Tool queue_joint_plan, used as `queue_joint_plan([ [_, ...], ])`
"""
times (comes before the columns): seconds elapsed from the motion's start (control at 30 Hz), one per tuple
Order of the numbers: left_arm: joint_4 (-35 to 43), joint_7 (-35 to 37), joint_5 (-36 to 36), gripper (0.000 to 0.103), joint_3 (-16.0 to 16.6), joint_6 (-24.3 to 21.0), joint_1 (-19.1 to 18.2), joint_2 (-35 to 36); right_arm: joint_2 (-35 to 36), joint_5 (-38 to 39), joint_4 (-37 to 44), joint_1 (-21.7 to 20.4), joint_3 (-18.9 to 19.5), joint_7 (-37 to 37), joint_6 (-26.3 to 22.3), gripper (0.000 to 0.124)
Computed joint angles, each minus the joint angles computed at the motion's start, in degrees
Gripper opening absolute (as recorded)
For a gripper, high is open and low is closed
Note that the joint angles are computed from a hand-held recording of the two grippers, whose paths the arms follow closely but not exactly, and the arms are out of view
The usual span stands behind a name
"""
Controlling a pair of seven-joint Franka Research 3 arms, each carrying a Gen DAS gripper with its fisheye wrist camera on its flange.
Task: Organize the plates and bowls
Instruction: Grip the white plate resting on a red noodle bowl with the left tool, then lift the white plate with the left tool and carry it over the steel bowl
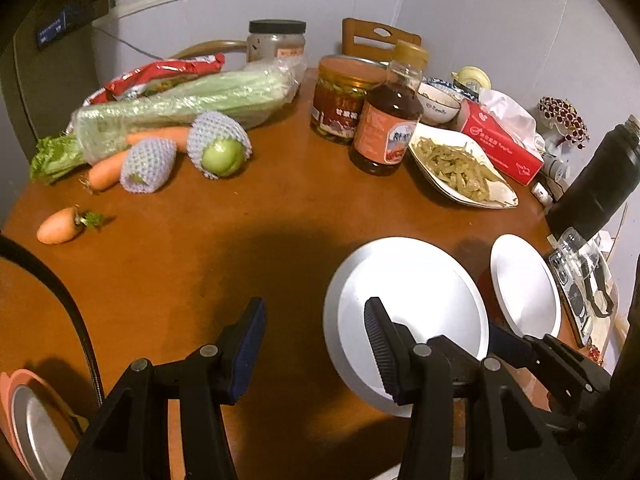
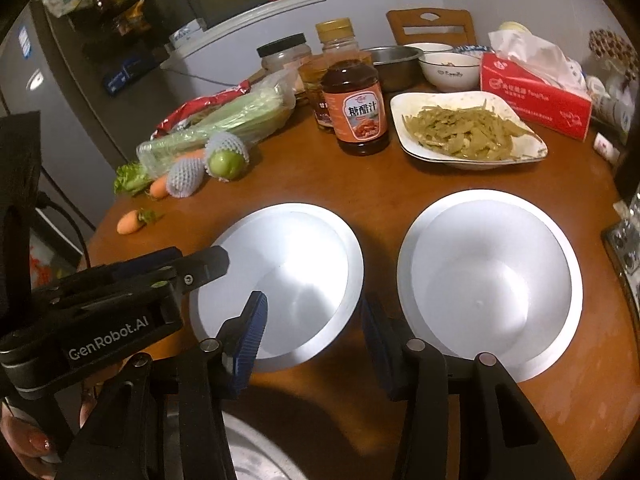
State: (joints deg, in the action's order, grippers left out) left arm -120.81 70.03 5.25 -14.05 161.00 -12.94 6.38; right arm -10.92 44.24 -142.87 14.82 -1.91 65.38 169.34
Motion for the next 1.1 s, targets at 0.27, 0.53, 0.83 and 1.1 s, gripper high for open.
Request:
queue_joint_plan([
  [0.27,0.36,7.26,-7.55,0.039,-1.95,-0.22,1.05,1.04,0.92,-0.32,0.55,0.05,0.22,-1.57,-0.07,0.041],
  [0.53,-0.33,6.94,-6.75,0.033,-1.3,0.46,0.17,0.37,0.43,0.15,0.33,0.42,0.46,-3.01,0.1,0.04],
  [0.83,-2.75,4.37,-3.63,0.032,-0.46,1.7,-0.64,-3.02,-1.86,-0.16,-0.92,1.31,0.21,-3.57,0.96,0.04],
  [1.1,-6.23,5.38,-5.43,0.032,0.17,3.11,-1.58,-7.44,-5.31,-1.61,-2.93,2.57,-0.28,-2.27,1.73,0.04],
])
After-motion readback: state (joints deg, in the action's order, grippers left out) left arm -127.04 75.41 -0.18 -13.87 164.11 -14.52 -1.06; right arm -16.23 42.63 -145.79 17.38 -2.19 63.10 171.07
